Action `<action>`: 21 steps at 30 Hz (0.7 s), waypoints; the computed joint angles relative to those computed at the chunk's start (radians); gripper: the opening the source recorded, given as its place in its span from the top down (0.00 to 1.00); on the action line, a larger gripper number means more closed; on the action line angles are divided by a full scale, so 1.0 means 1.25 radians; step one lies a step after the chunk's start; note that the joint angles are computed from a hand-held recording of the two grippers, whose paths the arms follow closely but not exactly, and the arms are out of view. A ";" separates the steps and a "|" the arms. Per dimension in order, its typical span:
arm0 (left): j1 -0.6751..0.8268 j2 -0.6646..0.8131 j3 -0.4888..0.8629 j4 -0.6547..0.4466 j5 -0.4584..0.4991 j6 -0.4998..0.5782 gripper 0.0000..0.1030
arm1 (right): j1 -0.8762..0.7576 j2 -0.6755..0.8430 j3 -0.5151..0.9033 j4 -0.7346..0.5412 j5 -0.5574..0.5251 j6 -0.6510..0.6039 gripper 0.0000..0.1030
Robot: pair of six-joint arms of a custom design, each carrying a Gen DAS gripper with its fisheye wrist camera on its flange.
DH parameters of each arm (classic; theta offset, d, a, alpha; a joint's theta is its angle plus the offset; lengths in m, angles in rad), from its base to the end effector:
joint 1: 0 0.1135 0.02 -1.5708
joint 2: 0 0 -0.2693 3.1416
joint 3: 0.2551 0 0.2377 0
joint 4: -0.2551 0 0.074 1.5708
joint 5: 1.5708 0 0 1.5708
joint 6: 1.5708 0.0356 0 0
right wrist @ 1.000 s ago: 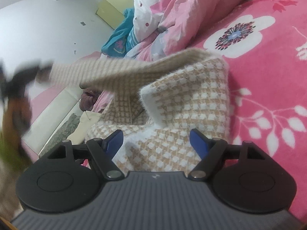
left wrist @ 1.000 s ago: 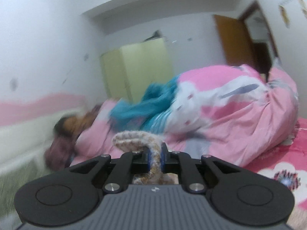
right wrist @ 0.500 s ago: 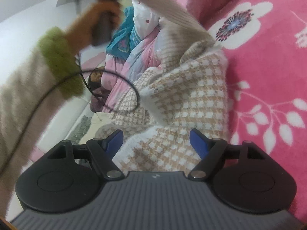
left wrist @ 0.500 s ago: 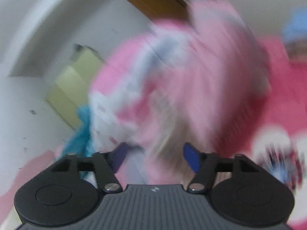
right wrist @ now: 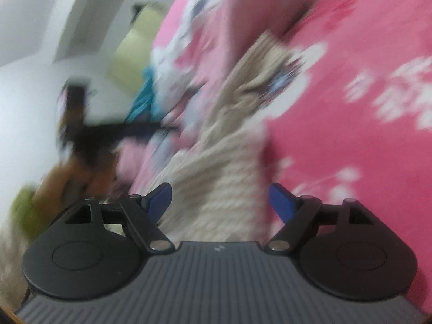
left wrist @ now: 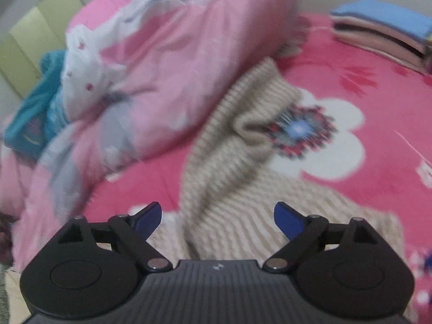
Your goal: Fold clothes
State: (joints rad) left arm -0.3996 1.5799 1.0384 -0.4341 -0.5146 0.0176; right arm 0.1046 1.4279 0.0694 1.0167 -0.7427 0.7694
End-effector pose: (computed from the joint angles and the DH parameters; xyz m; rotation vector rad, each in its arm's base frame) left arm 0.2918 -0.1042 0.2287 0.3107 2.4126 0.4852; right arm 0.1797 0.0431 0.1343 0.1306 2.0300 1.2779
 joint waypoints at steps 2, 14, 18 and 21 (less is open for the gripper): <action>0.003 0.023 -0.019 0.029 0.026 -0.003 0.11 | -0.011 0.037 0.001 0.022 0.005 0.028 0.23; 0.048 0.134 0.001 0.015 0.136 -0.059 0.69 | 0.060 -0.003 0.009 -0.052 0.095 -0.031 0.22; 0.007 0.032 -0.042 -0.018 0.073 -0.055 0.84 | 0.052 0.006 0.005 -0.034 0.083 -0.020 0.22; -0.028 -0.105 -0.088 -0.061 0.016 -0.052 0.85 | 0.046 0.012 0.000 -0.019 0.079 -0.012 0.22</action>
State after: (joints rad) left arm -0.4350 1.4490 0.9278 -0.5100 -0.4943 -0.0475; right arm 0.1627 1.4431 0.0693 0.9930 -0.6436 0.7544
